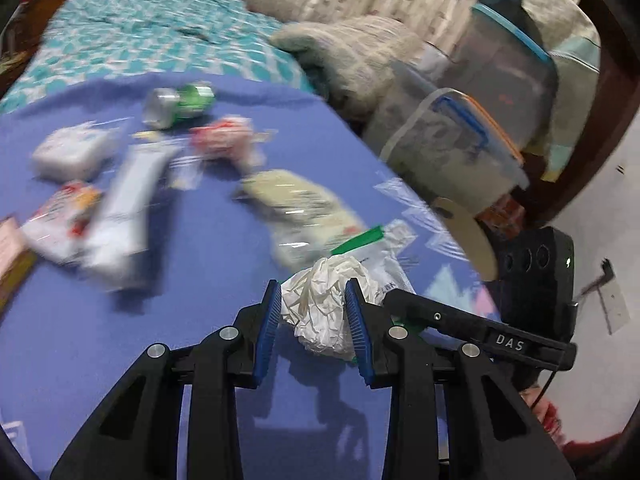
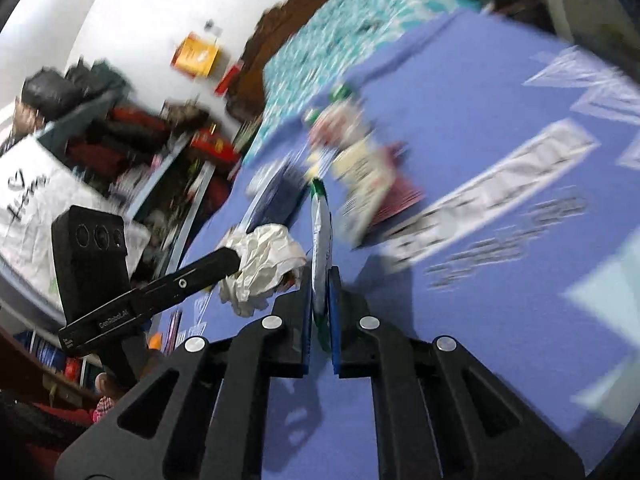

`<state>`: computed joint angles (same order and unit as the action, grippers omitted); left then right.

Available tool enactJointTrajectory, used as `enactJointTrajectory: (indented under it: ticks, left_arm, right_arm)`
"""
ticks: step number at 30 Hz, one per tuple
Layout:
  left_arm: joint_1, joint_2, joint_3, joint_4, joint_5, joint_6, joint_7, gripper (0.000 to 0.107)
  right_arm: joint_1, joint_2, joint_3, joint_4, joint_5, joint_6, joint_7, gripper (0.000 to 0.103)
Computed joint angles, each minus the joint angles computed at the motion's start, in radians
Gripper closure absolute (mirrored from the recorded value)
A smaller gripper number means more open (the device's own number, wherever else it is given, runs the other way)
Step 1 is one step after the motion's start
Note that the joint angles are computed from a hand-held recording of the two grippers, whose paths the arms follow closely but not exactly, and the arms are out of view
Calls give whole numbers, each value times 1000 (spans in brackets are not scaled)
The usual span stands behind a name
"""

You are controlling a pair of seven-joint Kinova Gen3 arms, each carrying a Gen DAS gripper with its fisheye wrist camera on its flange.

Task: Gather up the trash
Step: 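Carry the tissue and wrapper to the beige bin and open both tools, then grasp the beige snack bag with the left tool while the right tool approaches the red wrapper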

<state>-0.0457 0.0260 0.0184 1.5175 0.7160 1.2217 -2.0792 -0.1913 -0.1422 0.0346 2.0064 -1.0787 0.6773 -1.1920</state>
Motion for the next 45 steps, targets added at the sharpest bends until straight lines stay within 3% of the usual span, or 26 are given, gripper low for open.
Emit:
enactJointTrajectory:
  ticks: [4,8,12,14,15,16,17,18,19,20,23,29,31,33,35,38,42,45]
  left_arm:
    - [117,72,74,-92,-15,-29,72,76]
    - [261,207,146,-275,-97,-32,181,76]
    - [388,368,239,-460,-195,-85,273,76]
    - [450,442,261,-553,-274,-90,335,71]
    - [482,481,266,-599,-311,-85,368,60]
    - [510,514,260,-645,-342,-68,403,46]
    - [537,540,242,-692,-363,-41,429,42]
    - [557,560,229,-732,-381,-15,451,40]
    - [572,573,213,-753,-393,-2,464,40]
    - [573,576,212,-756,-399,1,472,40]
    - [516,525,246,-660,-370,-61,433,40]
    - [369,304,261,-382,-273,-181,235,40]
    - [327,221,217,-290,-214,-181,159,40]
    - [312,141,135,-197,-155,-180,82,40]
    - [297,66,60,-104,-123,-194,25,40]
    - [186,-35,19,19,-96,-204,-27,40]
    - [94,-95,-90,79,-136,-186,2,40]
    - [22,-79,-135,70,-139,-168,43,41]
  right_arm:
    - [76,-140,78,79,85,-29,-66,93]
    - [185,-225,150,105,235,-55,-164,93]
    - [263,-231,232,101,355,-96,-251,92]
    - [276,-204,280,93,397,-112,-290,89]
    - [281,-175,309,90,394,-117,-308,88]
    - [278,-165,320,93,381,-119,-309,73]
    - [287,-161,312,99,382,-138,-326,58]
    - [298,-173,286,113,400,-173,-360,20]
    - [320,-197,242,129,433,-213,-401,13]
    - [344,-216,195,139,474,-240,-438,13]
    - [356,-246,129,135,557,-261,-537,18]
    - [303,-267,11,105,695,-297,-672,17]
    - [276,-265,-34,70,731,-284,-714,3]
    - [220,-261,-42,50,731,-291,-714,3]
    - [128,-240,-18,21,666,-285,-649,3]
    - [-11,-181,30,-37,596,-241,-572,3]
    - [-90,-83,-14,-122,657,-205,-602,21]
    - [-144,11,-5,-192,603,-158,-542,29]
